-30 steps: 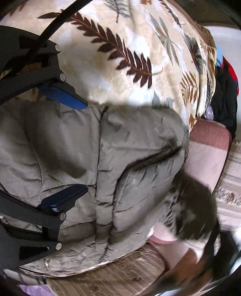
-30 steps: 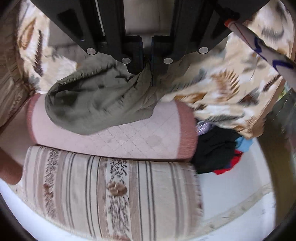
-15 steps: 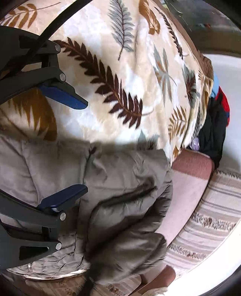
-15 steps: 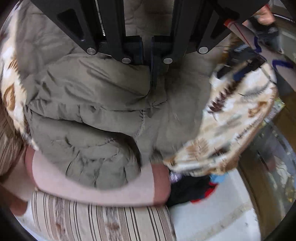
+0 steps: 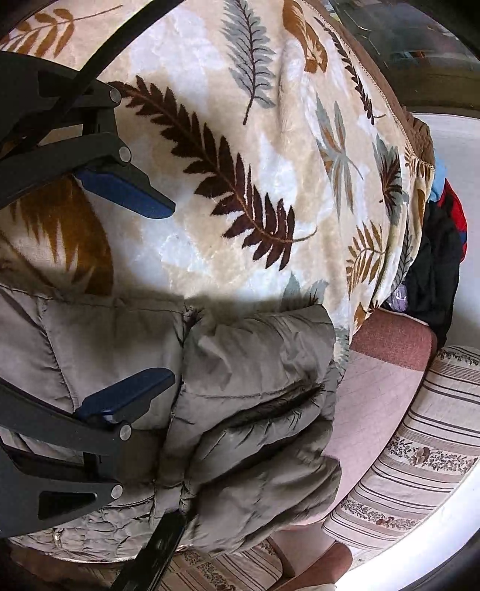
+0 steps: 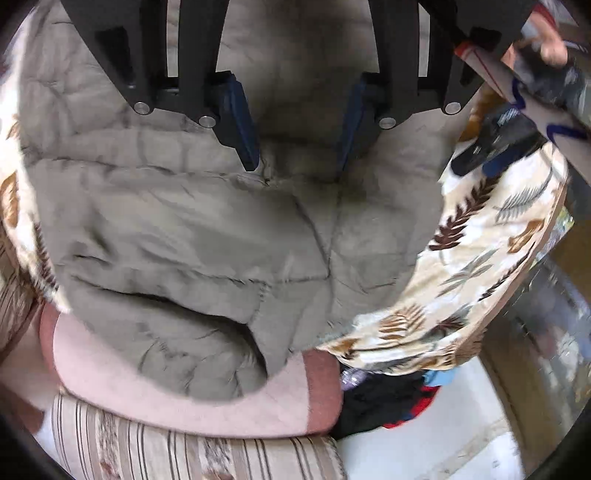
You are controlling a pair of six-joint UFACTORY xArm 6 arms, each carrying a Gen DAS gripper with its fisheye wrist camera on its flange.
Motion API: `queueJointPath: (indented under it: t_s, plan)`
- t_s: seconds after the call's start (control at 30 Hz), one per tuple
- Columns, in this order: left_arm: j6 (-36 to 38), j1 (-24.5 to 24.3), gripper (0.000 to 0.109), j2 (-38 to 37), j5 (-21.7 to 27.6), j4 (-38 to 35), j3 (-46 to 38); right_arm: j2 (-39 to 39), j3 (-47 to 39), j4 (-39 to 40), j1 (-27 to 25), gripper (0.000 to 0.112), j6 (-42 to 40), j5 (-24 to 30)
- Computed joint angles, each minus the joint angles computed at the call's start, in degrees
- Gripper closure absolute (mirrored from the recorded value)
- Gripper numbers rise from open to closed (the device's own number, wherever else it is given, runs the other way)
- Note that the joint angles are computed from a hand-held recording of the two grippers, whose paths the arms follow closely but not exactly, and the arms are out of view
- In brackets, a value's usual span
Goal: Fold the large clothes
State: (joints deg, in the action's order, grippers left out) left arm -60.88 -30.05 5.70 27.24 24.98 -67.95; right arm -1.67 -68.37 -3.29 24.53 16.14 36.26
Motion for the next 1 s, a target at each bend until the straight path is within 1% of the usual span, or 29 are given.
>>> queueJointPath:
  t_s: [0.07,0.17,0.23,0.27,0.3,0.33,0.37,0.4,0.47,0.53,0.57,0.67,0.73,0.8,0.87,0.93,1.0]
  plan:
    - [-0.8,-0.1,0.026,-0.2,0.4,1.0,-0.1,-3.0,1.1,-2.4,-0.4,0.064,0.0,-0.4]
    - [-1.0,-0.4,0.026,-0.1,0.9,1.8,-0.4,-3.9,-0.2,-11.0,-2.0,0.063,6.4,-2.1]
    - [-0.5,-0.6,0.026,0.1,1.3,1.7,-0.8,-1.3,-3.9,-21.1,-4.0,0.059,15.1,-2.3]
    - [-0.1,-0.7,0.026,0.3,1.6,1.4,-1.0,0.0,-5.3,-24.0,-4.6,0.059,17.1,-2.0]
    - [0.2,-0.7,0.026,0.5,1.8,1.0,-1.1,3.2,-8.7,-28.0,-5.7,0.059,19.9,0.1]
    - [0.4,-0.7,0.026,0.6,2.0,0.7,-1.3,4.7,-10.1,-29.6,-6.2,0.059,21.2,1.3]
    - [0.6,-0.6,0.026,0.6,2.0,0.3,-1.2,7.0,-12.3,-28.9,-7.0,0.059,20.9,2.9]
    - [0.6,-0.4,0.026,0.6,2.0,0.1,-1.2,9.6,-14.1,-25.8,-8.0,0.059,19.6,4.4]
    - [0.5,-0.2,0.026,0.7,2.0,-0.1,-1.2,11.9,-14.6,-18.0,-9.2,0.059,15.3,5.3]
    - [1.0,-0.1,0.026,0.9,2.0,-0.7,-1.4,13.9,-14.7,-9.0,-9.7,0.059,9.4,7.5]
    - [1.5,-0.1,0.026,1.2,2.0,-1.2,-1.6,14.5,-14.4,-7.1,-9.9,0.059,7.6,8.2]
    - [2.5,-0.2,0.026,1.6,2.3,-2.0,-2.0,14.4,-15.2,-7.3,-10.0,0.059,6.4,9.3]
    - [2.6,-0.3,0.026,1.5,2.4,-1.8,-2.0,12.9,-15.0,-10.7,-9.4,0.059,9.7,8.5]
    - [2.0,-0.3,0.026,1.2,2.1,-1.2,-1.9,8.7,-11.9,-18.6,-8.1,0.059,16.3,2.9]
    - [1.7,-0.3,0.026,1.0,1.8,-0.9,-1.7,7.3,-11.6,-21.8,-6.7,0.059,18.6,0.3]
    - [1.6,-0.4,0.026,1.0,2.0,-0.7,-1.7,8.5,-13.6,-20.1,-5.2,0.059,16.8,-0.2]
    - [2.0,-0.5,0.026,1.1,2.3,-0.7,-1.8,11.7,-17.0,-16.0,-3.7,0.059,12.3,1.1]
